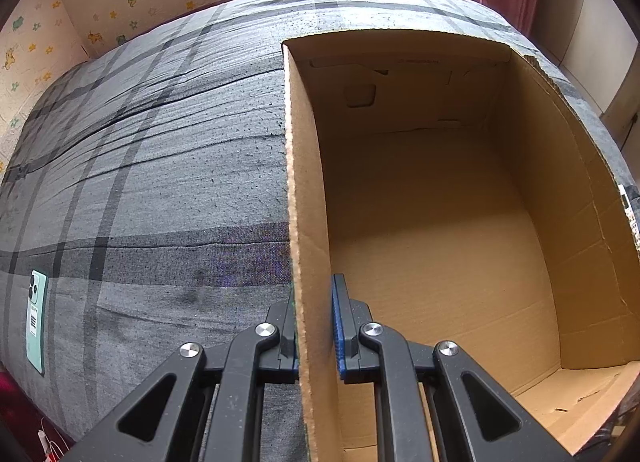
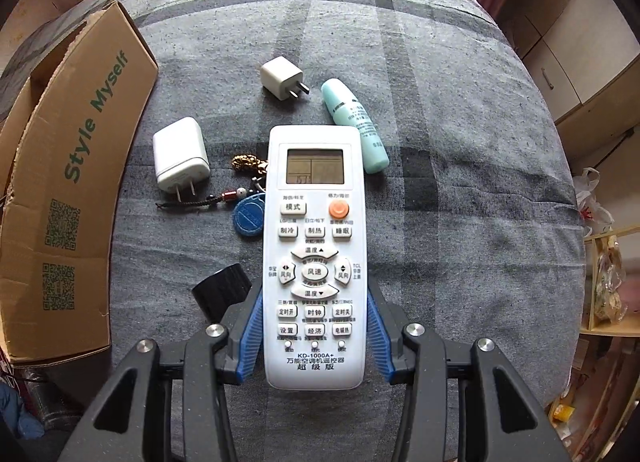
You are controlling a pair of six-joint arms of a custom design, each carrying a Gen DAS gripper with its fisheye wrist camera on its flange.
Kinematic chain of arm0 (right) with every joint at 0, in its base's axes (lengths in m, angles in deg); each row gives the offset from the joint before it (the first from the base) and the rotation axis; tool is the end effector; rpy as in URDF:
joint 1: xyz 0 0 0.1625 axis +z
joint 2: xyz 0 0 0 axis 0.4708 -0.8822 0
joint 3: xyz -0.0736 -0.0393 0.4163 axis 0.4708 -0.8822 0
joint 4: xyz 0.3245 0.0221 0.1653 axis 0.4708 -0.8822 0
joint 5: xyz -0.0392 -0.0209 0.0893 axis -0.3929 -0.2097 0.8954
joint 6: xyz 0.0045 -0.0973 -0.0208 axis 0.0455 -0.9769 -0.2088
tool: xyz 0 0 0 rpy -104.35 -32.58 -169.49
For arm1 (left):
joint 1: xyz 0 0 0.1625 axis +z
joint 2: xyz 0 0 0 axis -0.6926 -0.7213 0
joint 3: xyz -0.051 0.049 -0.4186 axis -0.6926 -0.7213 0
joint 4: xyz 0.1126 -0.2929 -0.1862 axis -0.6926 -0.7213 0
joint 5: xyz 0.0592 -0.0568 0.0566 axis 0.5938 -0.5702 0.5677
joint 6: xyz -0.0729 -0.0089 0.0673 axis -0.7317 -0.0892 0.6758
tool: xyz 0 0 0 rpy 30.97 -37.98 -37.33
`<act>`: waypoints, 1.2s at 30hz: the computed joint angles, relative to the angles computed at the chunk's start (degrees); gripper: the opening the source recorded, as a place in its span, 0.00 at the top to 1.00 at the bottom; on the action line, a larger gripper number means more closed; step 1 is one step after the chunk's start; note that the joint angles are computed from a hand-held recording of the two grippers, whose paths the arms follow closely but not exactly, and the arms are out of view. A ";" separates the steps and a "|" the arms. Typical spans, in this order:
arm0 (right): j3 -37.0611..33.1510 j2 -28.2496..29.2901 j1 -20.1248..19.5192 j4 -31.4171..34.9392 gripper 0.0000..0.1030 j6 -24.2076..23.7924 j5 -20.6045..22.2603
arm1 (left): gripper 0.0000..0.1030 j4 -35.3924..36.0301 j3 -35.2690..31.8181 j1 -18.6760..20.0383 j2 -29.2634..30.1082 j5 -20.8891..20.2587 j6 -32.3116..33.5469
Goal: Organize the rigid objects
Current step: 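Lift the white remote with the right gripper and carry it over the box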
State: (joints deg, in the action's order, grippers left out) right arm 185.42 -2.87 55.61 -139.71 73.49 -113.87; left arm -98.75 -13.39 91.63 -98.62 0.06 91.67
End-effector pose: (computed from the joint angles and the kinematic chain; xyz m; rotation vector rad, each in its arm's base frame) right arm 0.0034 -0.4698 0.3818 -0.6306 -2.1416 0.4996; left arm -0.3807 -0.7029 0.0134 1.0985 2.2865 -0.1539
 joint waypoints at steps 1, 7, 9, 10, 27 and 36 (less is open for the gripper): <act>-0.30 0.01 0.51 0.51 0.52 0.32 -0.26 | 0.88 0.13 -0.14 -0.01 0.06 0.03 -0.04; -3.44 0.10 3.27 4.67 0.52 1.93 -1.56 | 0.88 0.81 -0.82 -0.01 0.33 -0.03 -0.06; -4.38 0.68 3.74 4.62 0.52 1.41 -1.84 | 0.88 0.97 -1.05 0.07 0.38 -0.16 -0.07; -5.36 1.42 4.09 4.98 0.52 1.29 -2.23 | 0.88 0.95 -1.08 0.08 0.40 -0.20 -0.02; -15.56 8.38 10.51 7.74 0.52 -1.83 -4.18 | 0.88 1.43 -1.92 0.30 0.70 -0.42 0.10; -20.71 13.66 12.30 6.36 0.52 -5.81 -2.21 | 0.88 1.75 -1.86 0.13 0.72 -0.14 -0.16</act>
